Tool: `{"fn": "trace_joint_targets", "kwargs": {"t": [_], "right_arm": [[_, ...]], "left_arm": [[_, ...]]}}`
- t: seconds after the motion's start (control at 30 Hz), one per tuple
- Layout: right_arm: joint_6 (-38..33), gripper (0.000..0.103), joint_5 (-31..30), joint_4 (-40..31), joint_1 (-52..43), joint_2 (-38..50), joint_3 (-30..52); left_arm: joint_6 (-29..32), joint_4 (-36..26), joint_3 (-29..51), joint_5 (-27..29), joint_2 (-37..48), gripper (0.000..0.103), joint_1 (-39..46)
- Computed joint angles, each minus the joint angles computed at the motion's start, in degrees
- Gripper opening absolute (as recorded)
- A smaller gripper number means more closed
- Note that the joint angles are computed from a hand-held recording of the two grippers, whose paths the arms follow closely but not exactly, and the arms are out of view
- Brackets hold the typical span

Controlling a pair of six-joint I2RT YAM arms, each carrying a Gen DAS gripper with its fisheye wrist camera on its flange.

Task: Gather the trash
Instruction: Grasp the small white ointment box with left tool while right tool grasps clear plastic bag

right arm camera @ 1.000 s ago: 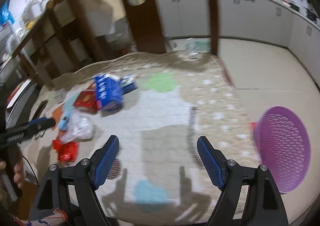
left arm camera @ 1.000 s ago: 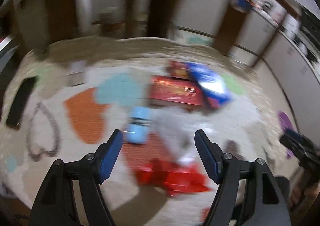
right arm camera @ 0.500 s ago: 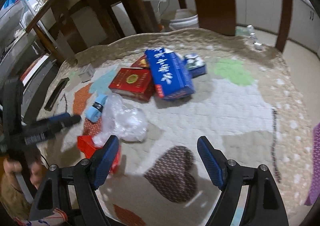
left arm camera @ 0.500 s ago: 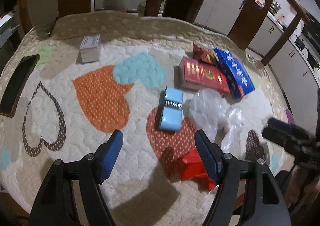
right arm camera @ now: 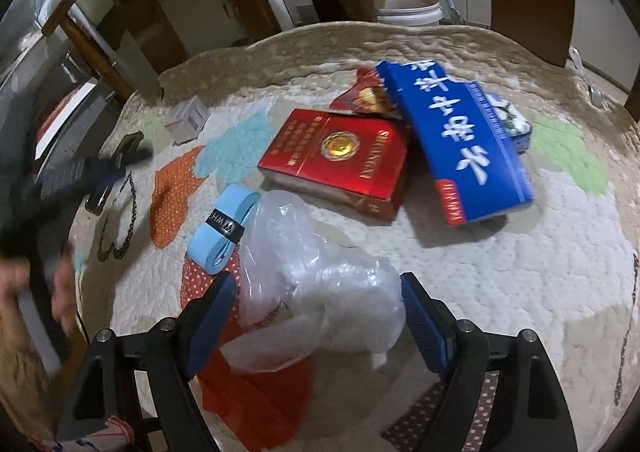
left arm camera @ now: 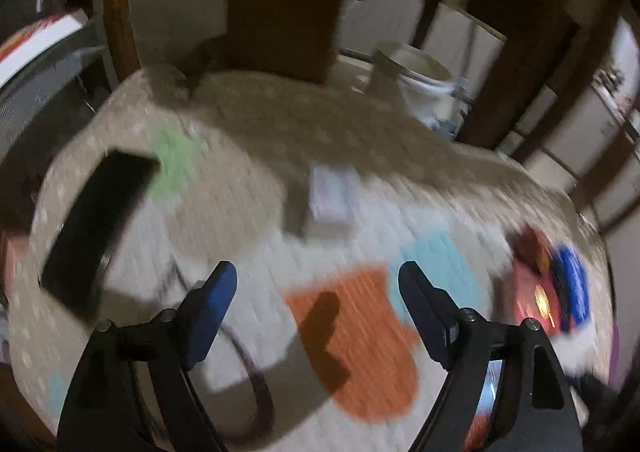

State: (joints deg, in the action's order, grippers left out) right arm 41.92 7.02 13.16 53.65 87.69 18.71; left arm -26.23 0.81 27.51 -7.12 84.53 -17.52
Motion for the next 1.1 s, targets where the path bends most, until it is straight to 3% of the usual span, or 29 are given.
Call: {"fn": "trace_joint_targets", "kwargs": {"t": [0.23,0.33,0.43,0.47,0.73,0.93,1.1], "right_arm": [[2.09,0.073,1.34,0.69,0.69,1.98,0.33],[2.01,0.059,1.0,0.43,0.04,0.56,-0.5],[1.71,0.051,0.54,0.52,-0.3,0.22,-0.64],[1.58,0.05,0.43,0.55,-0.3,-0.05,-0.78],[1.88,0.048,2.34,-1.82,2.39,-5.63,-2.48],[2.98,0.048,4.01,-6.11,2.69,-15.95,-6.39],[4.51,0.049,6.64,-12.72,3.45,-24.89,-8.54]], "left_arm": [[5.43,-1.39,13.23,-2.12,16.62,0.082,3.21],[6.53,-1.52,14.49,-2.37,18.94,0.081,2.16],[6.89,-2.72,14.56,-1.5,19.7,0.035,1.74],[6.18,-3.44,14.53,-0.89,19.61,0.034,1.79],[4.79,-2.57,3.02,-0.37,3.57,0.034,-0.71],[0.78,-9.5,-2.81,-1.96,-12.83,0.034,-8.18],[-4.69,-15.12,-2.29,-4.94,-20.06,0.034,-17.33]]}}
